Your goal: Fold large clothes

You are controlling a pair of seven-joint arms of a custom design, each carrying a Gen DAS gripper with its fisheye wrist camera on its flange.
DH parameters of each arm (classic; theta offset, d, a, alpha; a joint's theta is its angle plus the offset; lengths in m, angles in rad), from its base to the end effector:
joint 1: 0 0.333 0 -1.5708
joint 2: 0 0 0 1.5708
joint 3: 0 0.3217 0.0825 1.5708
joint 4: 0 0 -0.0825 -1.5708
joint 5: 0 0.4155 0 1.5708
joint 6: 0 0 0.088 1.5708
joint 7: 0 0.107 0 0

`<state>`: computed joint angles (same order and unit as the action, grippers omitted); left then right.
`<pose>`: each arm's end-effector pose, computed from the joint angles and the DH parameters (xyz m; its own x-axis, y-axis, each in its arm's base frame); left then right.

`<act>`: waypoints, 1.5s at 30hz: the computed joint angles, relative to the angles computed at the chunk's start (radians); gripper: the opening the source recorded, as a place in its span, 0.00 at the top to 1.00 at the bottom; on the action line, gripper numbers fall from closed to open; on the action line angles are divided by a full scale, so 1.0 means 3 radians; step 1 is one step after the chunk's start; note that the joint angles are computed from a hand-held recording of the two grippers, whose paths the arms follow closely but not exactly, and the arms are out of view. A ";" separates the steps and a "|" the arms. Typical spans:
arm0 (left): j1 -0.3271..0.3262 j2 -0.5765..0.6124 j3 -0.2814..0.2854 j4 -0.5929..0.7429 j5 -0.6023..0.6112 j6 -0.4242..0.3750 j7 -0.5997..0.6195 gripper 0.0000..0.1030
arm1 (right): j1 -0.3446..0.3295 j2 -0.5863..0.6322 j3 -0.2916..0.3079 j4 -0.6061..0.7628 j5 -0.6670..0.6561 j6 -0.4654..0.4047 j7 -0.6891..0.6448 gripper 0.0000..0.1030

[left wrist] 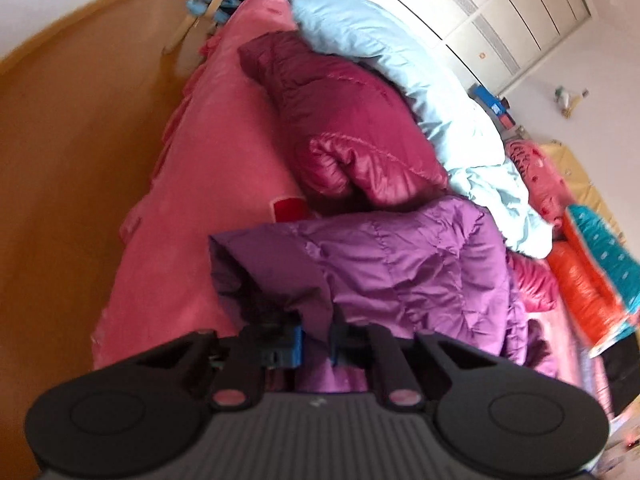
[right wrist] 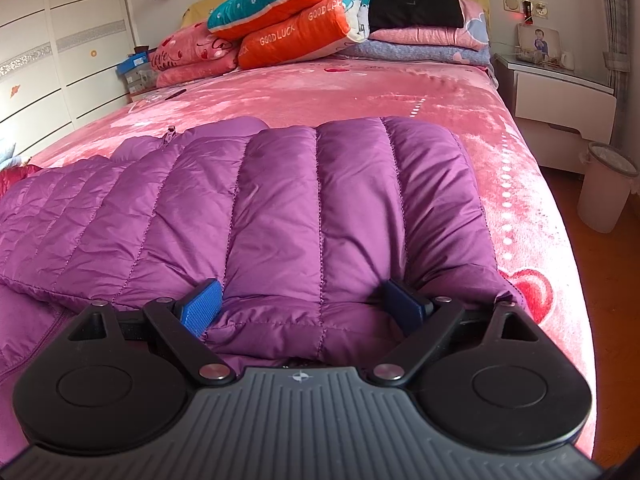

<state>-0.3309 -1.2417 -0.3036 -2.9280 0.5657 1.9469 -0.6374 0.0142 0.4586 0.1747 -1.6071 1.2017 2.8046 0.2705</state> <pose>0.2341 -0.1141 0.4794 0.8230 -0.1610 0.5447 0.1875 -0.8282 -0.5281 0.7412 0.0765 0.4144 0.4731 -0.8677 -0.1524 -0.5267 -0.1398 -0.8385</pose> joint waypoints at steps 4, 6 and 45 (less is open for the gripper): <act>0.0054 0.0289 -0.0079 0.0325 0.0129 -0.0347 0.0368 0.99 | -0.0001 0.0001 0.0002 0.0001 -0.0003 0.0001 0.0002 0.00; 0.0090 0.0368 -0.0135 0.0492 0.0239 -0.0554 0.0510 0.99 | -0.0002 0.0000 0.0003 -0.0001 -0.0002 0.0001 0.0003 0.00; 0.1030 0.1603 -0.0187 0.2327 0.3425 0.2134 0.1626 0.99 | -0.0037 0.0016 -0.0008 0.0039 -0.0036 -0.0134 0.0078 0.00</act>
<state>-0.0219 -0.7607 -0.3597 -2.2301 1.5932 2.5871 -0.1496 0.0032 0.4634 0.1724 -1.5954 1.1908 2.7646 0.2938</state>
